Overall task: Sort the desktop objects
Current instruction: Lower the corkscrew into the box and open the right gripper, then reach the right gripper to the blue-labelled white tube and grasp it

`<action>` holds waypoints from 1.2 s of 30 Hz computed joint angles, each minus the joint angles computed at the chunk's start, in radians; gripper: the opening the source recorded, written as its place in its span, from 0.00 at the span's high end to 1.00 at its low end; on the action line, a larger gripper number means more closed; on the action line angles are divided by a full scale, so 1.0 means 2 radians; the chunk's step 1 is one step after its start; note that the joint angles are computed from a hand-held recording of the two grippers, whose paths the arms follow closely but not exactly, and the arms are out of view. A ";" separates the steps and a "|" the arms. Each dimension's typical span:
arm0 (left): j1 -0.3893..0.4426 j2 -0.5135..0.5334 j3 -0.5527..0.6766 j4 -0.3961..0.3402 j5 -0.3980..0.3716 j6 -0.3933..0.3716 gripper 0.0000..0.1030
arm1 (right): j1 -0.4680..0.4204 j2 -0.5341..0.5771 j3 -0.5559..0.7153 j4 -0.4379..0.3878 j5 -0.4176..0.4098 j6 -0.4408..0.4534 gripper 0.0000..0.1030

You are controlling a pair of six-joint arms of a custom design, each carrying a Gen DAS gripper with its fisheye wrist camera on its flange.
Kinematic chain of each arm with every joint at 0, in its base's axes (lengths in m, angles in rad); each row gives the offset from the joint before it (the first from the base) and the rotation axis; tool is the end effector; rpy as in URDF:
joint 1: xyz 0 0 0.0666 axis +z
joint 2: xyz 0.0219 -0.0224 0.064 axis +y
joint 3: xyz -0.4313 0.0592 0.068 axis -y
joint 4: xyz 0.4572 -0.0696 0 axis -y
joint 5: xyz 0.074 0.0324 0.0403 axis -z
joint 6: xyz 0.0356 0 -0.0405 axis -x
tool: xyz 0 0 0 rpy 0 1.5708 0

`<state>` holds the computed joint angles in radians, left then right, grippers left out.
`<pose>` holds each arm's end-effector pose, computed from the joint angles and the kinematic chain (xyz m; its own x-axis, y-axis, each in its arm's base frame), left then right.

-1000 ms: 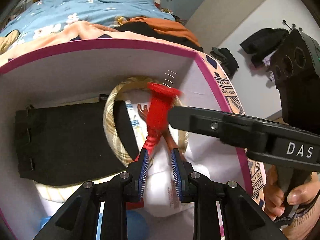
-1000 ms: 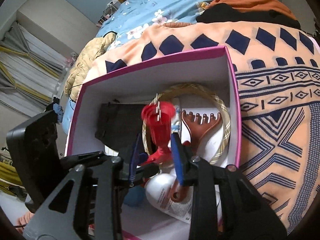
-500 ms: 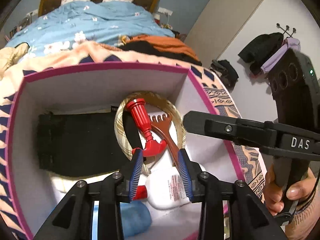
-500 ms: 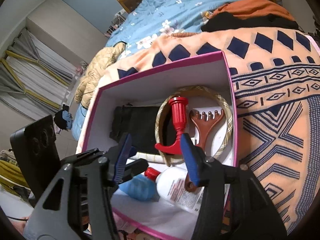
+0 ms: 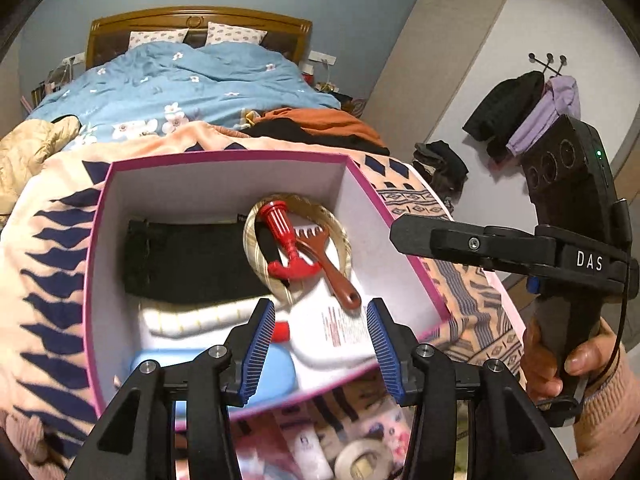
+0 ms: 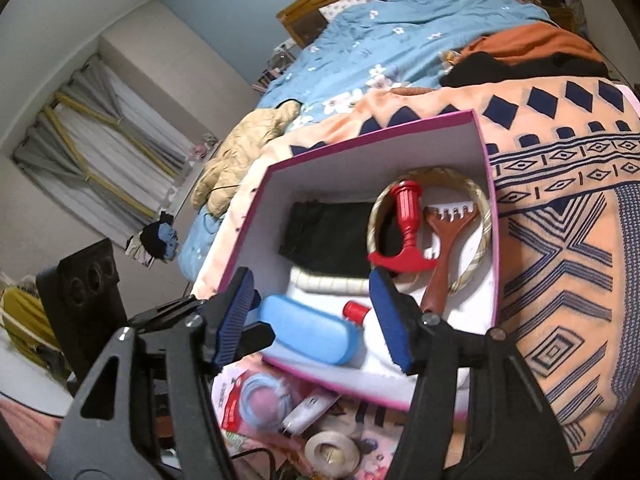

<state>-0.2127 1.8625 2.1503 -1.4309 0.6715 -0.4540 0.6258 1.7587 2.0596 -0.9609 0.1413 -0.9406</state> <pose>0.6712 -0.1680 0.5611 -0.6162 0.4843 -0.6210 0.7653 0.5545 -0.3269 0.5641 0.4010 0.6100 -0.6885 0.4893 -0.5353 0.1129 0.8014 0.5874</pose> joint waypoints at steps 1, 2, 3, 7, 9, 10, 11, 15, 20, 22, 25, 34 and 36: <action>0.001 -0.007 -0.009 0.003 -0.001 -0.003 0.52 | 0.004 -0.003 -0.005 0.005 -0.002 0.002 0.39; 0.003 -0.015 -0.019 0.005 -0.002 -0.008 0.52 | 0.007 -0.005 -0.008 0.007 -0.003 0.003 0.39; 0.004 -0.020 -0.027 0.006 -0.002 -0.012 0.52 | 0.012 -0.009 -0.014 0.013 -0.006 0.005 0.39; 0.009 -0.037 -0.054 0.000 -0.005 -0.021 0.52 | 0.025 -0.011 -0.022 0.009 -0.013 0.007 0.38; 0.011 -0.043 -0.069 -0.006 -0.012 -0.023 0.52 | 0.030 -0.011 -0.025 0.006 -0.019 0.003 0.38; 0.012 -0.046 -0.076 -0.010 -0.016 -0.024 0.52 | 0.033 -0.011 -0.030 0.008 -0.022 -0.001 0.38; 0.012 -0.048 -0.083 -0.011 -0.019 -0.024 0.52 | 0.034 -0.012 -0.035 0.010 -0.026 -0.006 0.38; 0.013 -0.057 -0.112 -0.018 -0.035 -0.026 0.52 | 0.038 -0.009 -0.046 0.004 -0.040 -0.023 0.38; 0.012 -0.062 -0.136 -0.026 -0.057 -0.034 0.52 | 0.040 0.001 -0.052 -0.009 -0.067 -0.046 0.38; 0.013 -0.063 -0.142 -0.029 -0.062 -0.036 0.52 | 0.040 0.006 -0.054 -0.017 -0.076 -0.057 0.38; 0.012 -0.062 -0.147 -0.031 -0.070 -0.039 0.52 | 0.040 0.017 -0.050 -0.031 -0.086 -0.068 0.38; 0.011 -0.058 -0.152 -0.046 -0.081 -0.051 0.52 | 0.037 0.053 -0.025 -0.045 -0.124 -0.085 0.38; 0.012 -0.058 -0.153 -0.048 -0.079 -0.054 0.52 | 0.035 0.060 -0.019 -0.049 -0.131 -0.090 0.39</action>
